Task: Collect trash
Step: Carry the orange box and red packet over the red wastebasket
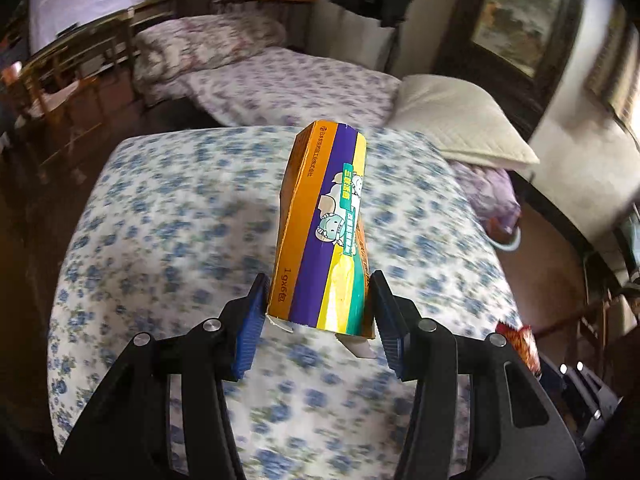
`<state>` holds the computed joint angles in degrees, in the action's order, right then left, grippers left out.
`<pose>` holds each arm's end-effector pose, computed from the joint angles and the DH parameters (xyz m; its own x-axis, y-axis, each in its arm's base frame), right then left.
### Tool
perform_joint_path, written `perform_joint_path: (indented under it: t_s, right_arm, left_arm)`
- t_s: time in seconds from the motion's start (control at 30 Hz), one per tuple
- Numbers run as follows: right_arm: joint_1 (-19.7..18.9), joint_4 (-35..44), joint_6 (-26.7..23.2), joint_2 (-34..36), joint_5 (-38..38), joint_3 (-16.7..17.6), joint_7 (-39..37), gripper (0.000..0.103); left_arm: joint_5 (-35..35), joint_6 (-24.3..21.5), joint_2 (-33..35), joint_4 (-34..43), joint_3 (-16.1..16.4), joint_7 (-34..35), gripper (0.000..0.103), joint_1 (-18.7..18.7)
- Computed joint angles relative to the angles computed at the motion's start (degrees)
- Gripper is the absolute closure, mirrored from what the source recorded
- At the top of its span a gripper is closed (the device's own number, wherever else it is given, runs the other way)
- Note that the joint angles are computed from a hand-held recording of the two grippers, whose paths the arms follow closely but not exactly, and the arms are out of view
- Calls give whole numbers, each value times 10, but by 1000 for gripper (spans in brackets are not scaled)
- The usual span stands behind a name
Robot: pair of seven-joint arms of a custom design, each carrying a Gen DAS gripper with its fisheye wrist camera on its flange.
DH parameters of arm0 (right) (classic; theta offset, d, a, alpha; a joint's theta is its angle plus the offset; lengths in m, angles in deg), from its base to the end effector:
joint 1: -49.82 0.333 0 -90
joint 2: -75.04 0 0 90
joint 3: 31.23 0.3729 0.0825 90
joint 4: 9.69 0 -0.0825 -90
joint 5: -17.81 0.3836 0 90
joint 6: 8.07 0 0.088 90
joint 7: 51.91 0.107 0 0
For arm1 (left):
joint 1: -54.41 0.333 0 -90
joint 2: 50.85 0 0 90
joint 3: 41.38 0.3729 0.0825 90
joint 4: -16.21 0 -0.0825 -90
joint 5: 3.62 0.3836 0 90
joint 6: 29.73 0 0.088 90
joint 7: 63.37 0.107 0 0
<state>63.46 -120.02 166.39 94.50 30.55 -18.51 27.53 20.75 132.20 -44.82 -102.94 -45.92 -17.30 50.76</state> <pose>0.6292 0.2726 0.4630 0.4202 -0.9002 -0.1145 -0.6732 -0.2247 -0.7045 0.6052 -0.1064 0.5052 0.2156 -0.9675 0.1320 -0.7498 -0.2506 -0.6123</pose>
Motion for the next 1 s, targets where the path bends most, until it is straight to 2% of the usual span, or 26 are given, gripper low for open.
perform_joint_path:
  t_s: [0.2, 0.27, 0.6, 1.0]
  right_arm:
    - [-26, -33, 3, -29, 23, -3, 1, 70]
    - [-29, -49, 6, -40, 24, -14, 3, 70]
    - [-72, -118, 18, -75, 53, -32, -16, 70]
    - [-160, -158, 19, -69, 151, -20, -92, 70]
  left_arm:
    - [-31, -12, 20, 23, -24, 55, 52, -22]
    - [-40, -12, 26, 29, -30, 70, 52, -32]
    - [-70, -20, 76, 83, -52, 133, 52, -96]
    - [-111, -61, 161, 178, -77, 217, 52, -156]
